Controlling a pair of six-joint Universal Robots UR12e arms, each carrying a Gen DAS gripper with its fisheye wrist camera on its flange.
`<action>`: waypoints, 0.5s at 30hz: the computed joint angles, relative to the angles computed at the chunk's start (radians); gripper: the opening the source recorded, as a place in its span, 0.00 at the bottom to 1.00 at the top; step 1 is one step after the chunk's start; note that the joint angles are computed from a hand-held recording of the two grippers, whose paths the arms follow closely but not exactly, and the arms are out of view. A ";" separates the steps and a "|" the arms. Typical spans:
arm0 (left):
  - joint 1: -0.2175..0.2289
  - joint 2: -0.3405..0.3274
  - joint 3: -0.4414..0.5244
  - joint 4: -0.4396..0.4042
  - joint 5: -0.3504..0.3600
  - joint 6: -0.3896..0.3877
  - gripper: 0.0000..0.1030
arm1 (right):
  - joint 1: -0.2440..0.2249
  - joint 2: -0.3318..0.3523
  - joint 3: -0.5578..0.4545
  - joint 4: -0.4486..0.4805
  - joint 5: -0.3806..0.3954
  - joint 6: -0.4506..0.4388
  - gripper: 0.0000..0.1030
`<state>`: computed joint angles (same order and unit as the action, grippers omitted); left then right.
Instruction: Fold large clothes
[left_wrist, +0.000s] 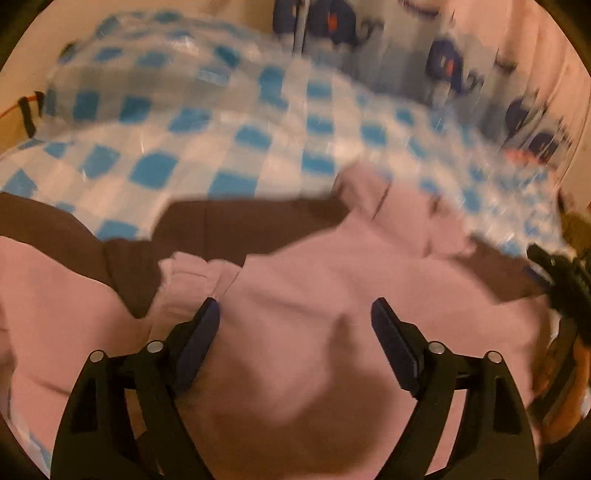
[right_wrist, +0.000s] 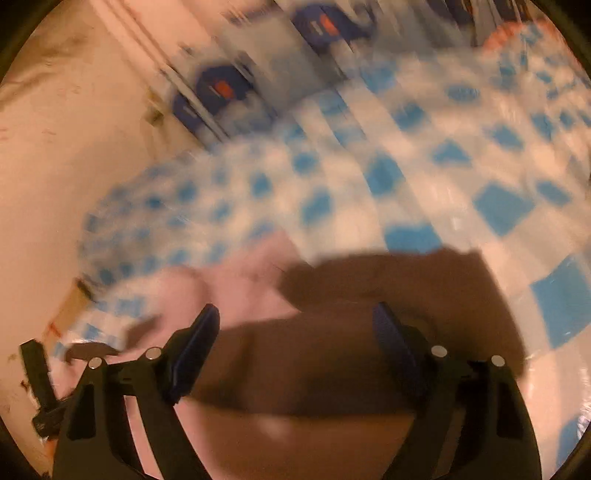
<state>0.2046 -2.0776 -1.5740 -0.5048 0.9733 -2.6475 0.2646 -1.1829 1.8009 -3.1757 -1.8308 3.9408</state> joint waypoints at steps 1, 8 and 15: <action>0.009 0.005 -0.010 0.038 -0.020 -0.025 0.87 | 0.014 -0.008 0.004 -0.020 -0.031 -0.024 0.81; -0.001 -0.019 0.008 -0.044 0.062 0.052 0.92 | -0.006 0.005 -0.046 0.378 0.062 -0.031 0.90; 0.110 0.063 -0.051 -0.054 -0.142 0.001 0.92 | 0.063 -0.044 -0.048 0.334 -0.054 -0.034 0.90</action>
<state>0.3144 -2.0147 -1.6246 -0.5589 0.8314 -2.6461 0.3274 -1.2268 1.7532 -2.8413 -1.8846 3.9072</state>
